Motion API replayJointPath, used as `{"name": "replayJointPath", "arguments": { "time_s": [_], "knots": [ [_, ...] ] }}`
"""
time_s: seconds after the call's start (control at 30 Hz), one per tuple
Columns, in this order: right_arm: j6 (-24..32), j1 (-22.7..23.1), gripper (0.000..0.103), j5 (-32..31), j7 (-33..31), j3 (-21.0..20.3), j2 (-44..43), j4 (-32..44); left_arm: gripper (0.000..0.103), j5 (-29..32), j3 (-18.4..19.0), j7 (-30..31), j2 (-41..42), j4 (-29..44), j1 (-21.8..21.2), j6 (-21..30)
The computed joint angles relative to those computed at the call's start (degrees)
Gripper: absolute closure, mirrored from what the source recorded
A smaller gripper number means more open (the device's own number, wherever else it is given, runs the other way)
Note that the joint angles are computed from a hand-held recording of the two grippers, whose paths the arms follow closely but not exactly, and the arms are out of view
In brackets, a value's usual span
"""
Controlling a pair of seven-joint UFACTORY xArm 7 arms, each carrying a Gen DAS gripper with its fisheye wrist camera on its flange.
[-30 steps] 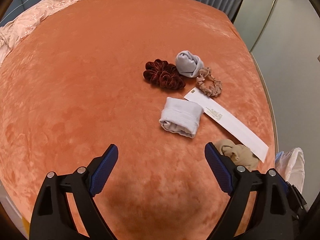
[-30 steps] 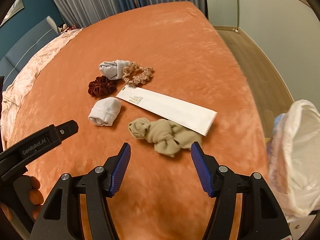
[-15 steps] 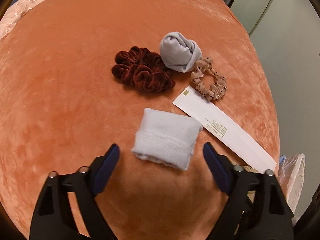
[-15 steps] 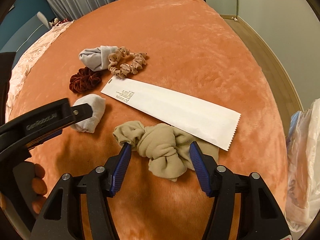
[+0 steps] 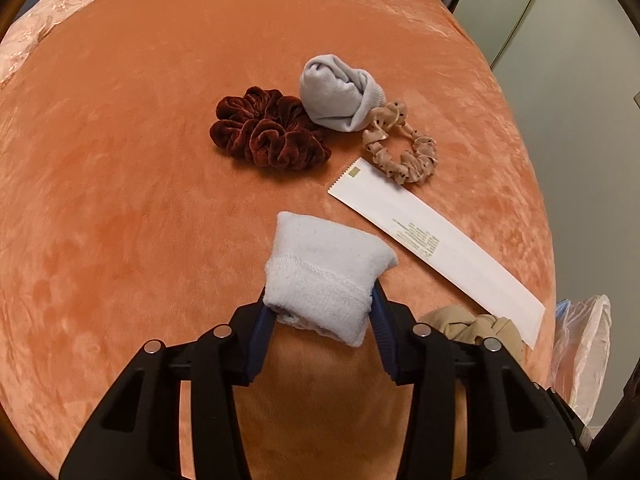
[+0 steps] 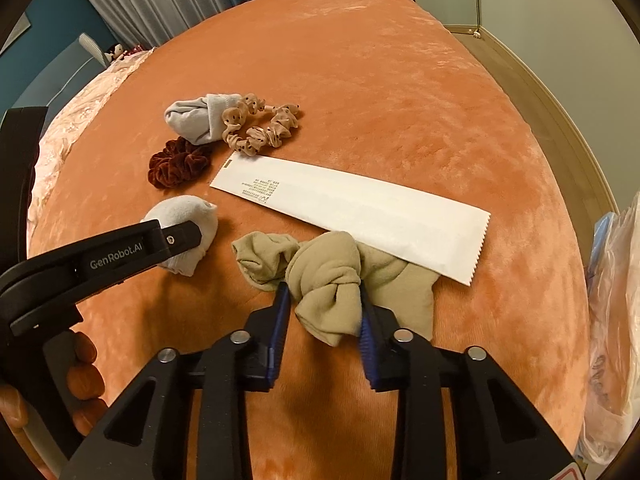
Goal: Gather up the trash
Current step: 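Grasp the white sock with the left tool while the right tool grasps the beige socks, then carry both socks over the trash bin and open both tools to drop them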
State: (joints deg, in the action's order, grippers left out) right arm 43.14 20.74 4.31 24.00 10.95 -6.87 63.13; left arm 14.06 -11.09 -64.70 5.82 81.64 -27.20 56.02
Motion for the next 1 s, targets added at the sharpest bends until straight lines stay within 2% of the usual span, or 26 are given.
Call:
{"name": "replayJointPath", "arguments": {
  "time_s": [0.37, 0.57, 0.8, 0.97, 1.0],
  "knots": [
    [-0.2, -0.2, 0.077, 3.7, -1.5, -0.9, -10.0, -4.6, 0.061, 4.4, -2.4, -3.7, -1.6, 5.1, -3.7, 5.1],
    [0.7, -1.9, 0.077, 3.3, -1.8, -1.8, -16.4, -5.7, 0.061, 8.6, -3.2, -5.4, 1.4, 13.5, -7.5, 10.0],
    [2.5, -4.7, 0.076, 3.1, -3.5, -4.0, -23.4, -6.6, 0.061, 13.6, -2.2, -5.2, 8.7, 28.5, -14.8, 15.7],
    [3.2, -7.3, 0.076, 3.0, -4.8, -5.9, -27.8, -7.3, 0.061, 16.3, 0.3, -2.2, 17.5, 44.3, -22.2, 21.0],
    [3.4, -7.9, 0.076, 3.0, -5.1, -6.3, -28.6, -7.4, 0.061, 16.9, 1.0, -1.1, 20.5, 49.6, -24.1, 22.7]
  ]
}}
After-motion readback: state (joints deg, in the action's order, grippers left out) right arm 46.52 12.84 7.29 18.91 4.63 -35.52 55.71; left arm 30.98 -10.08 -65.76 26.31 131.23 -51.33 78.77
